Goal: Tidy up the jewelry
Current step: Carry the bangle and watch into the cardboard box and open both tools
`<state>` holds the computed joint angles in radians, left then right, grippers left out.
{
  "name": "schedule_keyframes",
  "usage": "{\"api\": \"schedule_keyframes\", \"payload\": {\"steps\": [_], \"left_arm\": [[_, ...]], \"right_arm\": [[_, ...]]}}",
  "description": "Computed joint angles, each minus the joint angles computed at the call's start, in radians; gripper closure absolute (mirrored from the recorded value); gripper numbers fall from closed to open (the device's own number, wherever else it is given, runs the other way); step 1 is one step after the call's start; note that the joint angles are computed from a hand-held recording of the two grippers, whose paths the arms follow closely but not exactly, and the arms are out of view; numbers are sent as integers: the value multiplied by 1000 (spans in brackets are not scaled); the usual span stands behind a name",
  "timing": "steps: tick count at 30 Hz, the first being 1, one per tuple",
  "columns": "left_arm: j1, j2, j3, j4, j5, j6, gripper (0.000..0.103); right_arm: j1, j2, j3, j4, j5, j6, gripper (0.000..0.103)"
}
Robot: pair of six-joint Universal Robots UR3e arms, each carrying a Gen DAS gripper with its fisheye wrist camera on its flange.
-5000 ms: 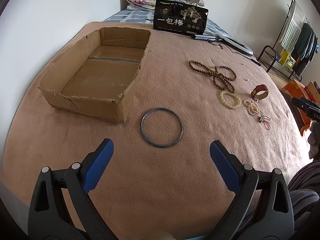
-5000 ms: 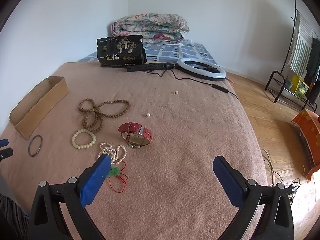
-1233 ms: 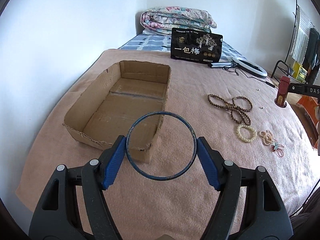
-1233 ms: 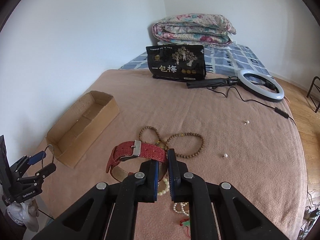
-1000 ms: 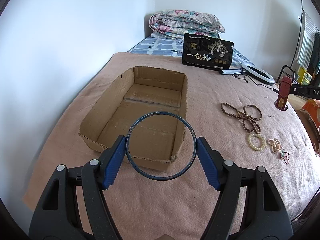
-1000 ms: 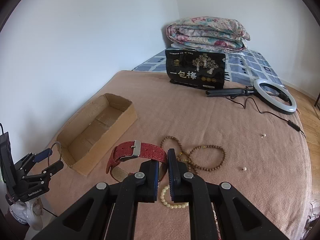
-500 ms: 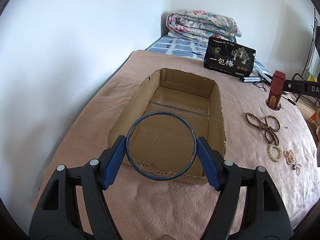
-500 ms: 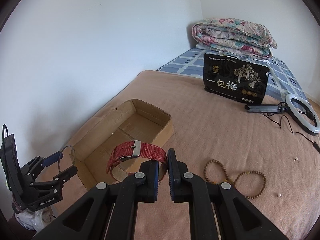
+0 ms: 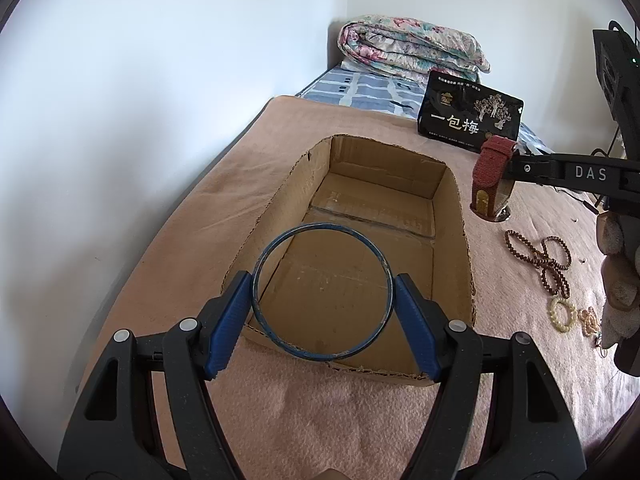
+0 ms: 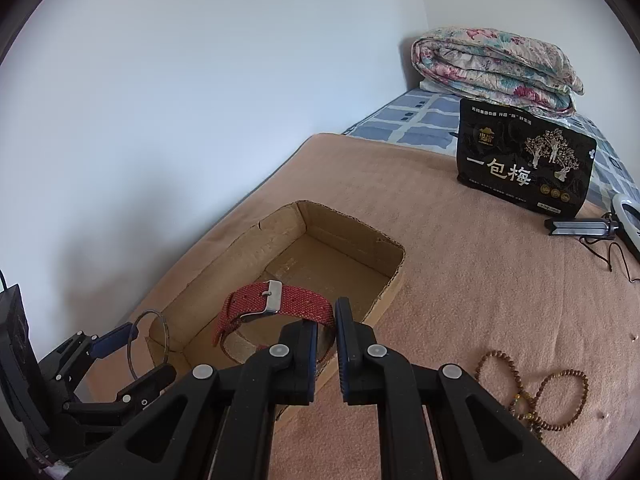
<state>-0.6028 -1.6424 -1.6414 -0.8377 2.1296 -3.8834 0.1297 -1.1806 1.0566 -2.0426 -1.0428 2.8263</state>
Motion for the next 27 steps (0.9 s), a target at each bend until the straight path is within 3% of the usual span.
{"api": "schedule_keyframes", "payload": {"steps": [23, 27], "left_arm": [[28, -10, -22, 39, -27, 8, 30], [28, -11, -27, 50, -24, 7, 30]], "right_arm": [[74, 137, -129, -5, -26, 30, 96], [70, 140, -131, -2, -10, 26, 87]]}}
